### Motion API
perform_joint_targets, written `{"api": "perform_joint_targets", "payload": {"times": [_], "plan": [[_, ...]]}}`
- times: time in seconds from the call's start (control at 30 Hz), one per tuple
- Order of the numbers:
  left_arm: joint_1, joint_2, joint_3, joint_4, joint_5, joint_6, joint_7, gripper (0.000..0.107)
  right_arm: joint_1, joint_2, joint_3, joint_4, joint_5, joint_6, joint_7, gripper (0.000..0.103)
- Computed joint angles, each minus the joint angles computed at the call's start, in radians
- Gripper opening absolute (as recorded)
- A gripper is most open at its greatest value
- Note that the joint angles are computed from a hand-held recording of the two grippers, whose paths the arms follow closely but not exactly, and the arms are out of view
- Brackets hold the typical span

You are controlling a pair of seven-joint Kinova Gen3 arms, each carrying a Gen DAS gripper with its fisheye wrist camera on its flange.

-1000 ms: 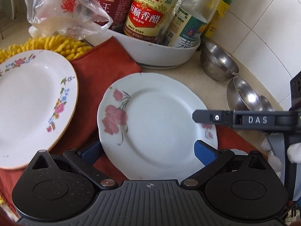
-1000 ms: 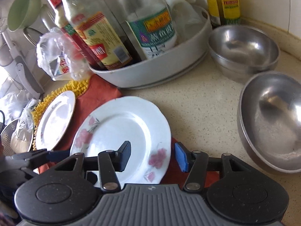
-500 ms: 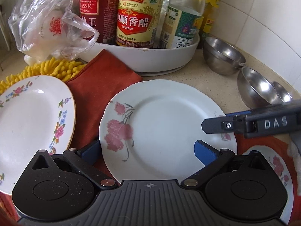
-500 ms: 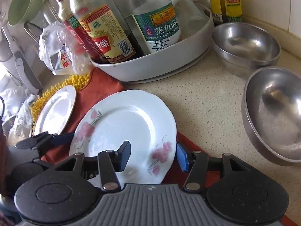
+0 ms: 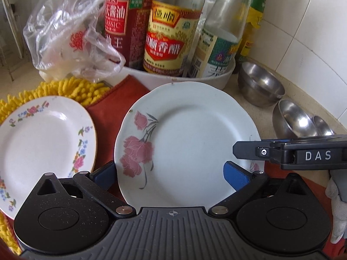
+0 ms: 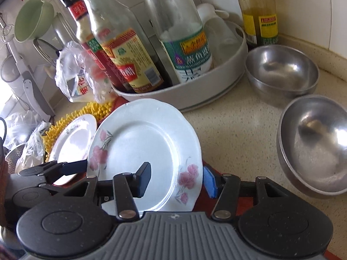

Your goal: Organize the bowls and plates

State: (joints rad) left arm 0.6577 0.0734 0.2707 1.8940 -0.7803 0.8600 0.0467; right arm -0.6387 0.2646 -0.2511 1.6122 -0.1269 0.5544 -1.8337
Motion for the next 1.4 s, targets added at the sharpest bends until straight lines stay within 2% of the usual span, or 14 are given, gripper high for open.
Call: {"api": "perform_joint_targets", "payload": {"times": [0.27,0.47,0.93,1.1,1.4], "plan": [[0.018,-0.019,0.026,-0.025,-0.039,0.047,-0.001,0.102,-0.034,-0.060,0.018,0.022,0.055,-0.001,-0.087,0.050],[0.038,-0.024,0.050,-0.041,-0.043,0.057,-0.021,0.102,-0.033,-0.144,0.013,0.086,0.085,0.014,-0.171,0.050],[0.113,0.039,0.049,-0.082,0.052,-0.028,-0.169,0.102,0.016,-0.331,-0.049,0.266,0.156,0.089,-0.438,0.050],[0.150,0.074,0.034,-0.115,0.099,-0.029,-0.228,0.102,0.042,-0.369,-0.064,0.313,0.139,0.106,-0.478,0.050],[0.204,0.100,0.010,-0.135,0.136,-0.028,-0.259,0.102,0.060,-0.407,-0.094,0.343,0.150,0.145,-0.509,0.051]]}}
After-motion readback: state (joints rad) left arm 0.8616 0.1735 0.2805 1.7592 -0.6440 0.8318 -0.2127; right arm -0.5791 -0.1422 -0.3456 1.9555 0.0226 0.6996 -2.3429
